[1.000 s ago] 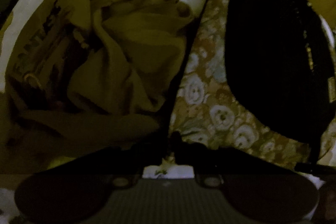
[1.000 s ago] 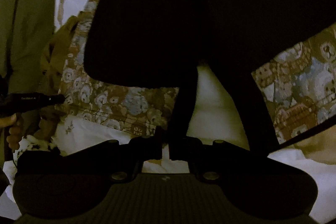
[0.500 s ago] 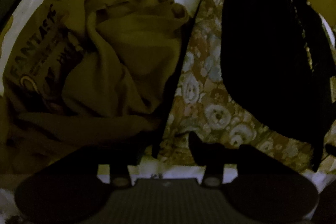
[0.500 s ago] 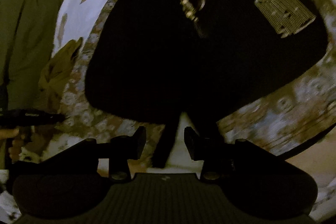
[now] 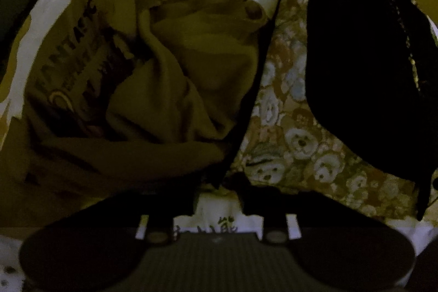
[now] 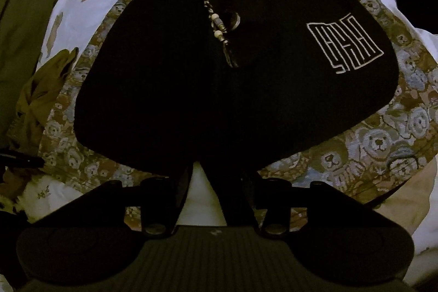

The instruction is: Fold clothes

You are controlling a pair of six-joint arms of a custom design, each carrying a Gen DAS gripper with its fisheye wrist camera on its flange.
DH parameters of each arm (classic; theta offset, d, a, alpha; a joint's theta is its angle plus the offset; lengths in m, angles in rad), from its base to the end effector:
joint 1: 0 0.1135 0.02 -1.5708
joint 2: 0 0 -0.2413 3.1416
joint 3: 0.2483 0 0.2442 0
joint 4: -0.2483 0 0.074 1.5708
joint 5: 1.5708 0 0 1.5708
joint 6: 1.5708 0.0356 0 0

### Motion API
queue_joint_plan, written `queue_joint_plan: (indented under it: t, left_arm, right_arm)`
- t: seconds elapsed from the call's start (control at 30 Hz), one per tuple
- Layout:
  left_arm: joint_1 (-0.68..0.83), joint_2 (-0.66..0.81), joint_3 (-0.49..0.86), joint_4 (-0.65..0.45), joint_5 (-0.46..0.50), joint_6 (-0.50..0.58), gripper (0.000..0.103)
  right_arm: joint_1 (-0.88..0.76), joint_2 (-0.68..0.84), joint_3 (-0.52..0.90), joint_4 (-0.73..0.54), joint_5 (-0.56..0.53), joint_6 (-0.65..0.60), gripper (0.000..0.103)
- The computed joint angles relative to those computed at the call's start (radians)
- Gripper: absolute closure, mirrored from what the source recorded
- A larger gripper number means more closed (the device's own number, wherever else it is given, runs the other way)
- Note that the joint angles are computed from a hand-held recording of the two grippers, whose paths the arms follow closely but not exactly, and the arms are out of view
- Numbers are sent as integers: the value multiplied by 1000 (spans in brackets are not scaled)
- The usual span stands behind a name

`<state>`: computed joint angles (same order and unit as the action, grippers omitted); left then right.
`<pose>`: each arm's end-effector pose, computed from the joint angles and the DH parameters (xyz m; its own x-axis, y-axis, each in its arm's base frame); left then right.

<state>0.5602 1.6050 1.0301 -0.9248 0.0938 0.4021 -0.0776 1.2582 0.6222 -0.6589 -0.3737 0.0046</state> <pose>0.2282 0.1392 0.1671 -0.9824 -0.1563 -0.1019 -0.1509 0.9868 -0.0582 0.2015 -0.0026 0.1477 -0.9594 0.0789 -0.2708 -0.0225 0.9355 0.3525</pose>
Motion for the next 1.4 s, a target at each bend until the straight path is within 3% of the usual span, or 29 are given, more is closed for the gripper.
queue_joint_plan:
  t: [0.13, 0.33, 0.8, 1.1, 1.4]
  left_arm:
    - [15, -14, 55, -27, 46, -15, 55]
    - [19, -10, 82, -9, 109, -76, 55]
    - [-6, -9, -31, 65, 91, -47, 56]
    - [-77, -58, -20, 60, 122, -92, 56]
    - [-210, -48, 74, 45, 145, -217, 56]
  right_arm:
    - [-9, 0, -5, 2, 1, 3, 54]
    - [-48, -14, -3, -15, -18, -15, 53]
    - [-240, 42, 13, -9, -52, -93, 52]
    - [-526, 184, 129, -14, -57, -249, 52]
    - [-697, 345, 291, 34, -114, -286, 52]
